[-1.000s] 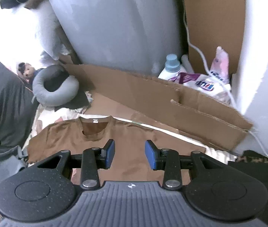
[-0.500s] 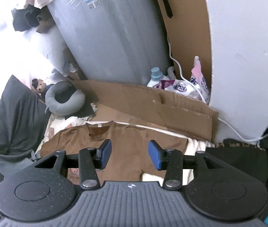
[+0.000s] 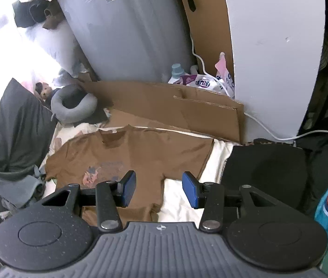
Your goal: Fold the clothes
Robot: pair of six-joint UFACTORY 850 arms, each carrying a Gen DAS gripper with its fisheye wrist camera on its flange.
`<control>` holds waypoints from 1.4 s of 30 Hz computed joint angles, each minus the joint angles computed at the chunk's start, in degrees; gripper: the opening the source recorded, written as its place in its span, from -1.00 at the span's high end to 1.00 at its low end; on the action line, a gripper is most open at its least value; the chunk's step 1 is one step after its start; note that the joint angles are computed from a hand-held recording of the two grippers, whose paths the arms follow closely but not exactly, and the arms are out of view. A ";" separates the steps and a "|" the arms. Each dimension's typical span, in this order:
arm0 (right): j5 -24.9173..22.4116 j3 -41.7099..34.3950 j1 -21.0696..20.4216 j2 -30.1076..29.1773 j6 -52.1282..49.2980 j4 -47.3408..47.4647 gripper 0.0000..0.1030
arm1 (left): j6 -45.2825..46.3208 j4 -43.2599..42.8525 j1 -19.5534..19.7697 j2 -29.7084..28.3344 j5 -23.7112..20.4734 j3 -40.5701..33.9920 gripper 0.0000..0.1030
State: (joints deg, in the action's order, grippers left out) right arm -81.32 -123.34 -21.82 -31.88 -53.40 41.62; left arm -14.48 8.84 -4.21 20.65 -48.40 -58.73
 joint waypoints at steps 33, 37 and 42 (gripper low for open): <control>22.97 57.07 2.90 13.97 -14.59 -8.96 0.02 | 2.49 -9.49 6.00 3.50 15.38 25.16 -0.20; 24.88 59.50 2.89 13.62 -14.76 -9.54 0.03 | 2.46 -10.27 4.86 2.48 15.55 26.38 -0.19; 26.85 60.36 3.42 12.09 -12.79 -9.96 0.06 | 0.04 -10.33 2.55 0.53 18.44 27.39 -0.14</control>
State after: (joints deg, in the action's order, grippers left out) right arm -54.47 -62.98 -18.40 -19.79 -66.19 31.66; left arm -14.44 -1.49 -1.66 21.18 -29.96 -31.34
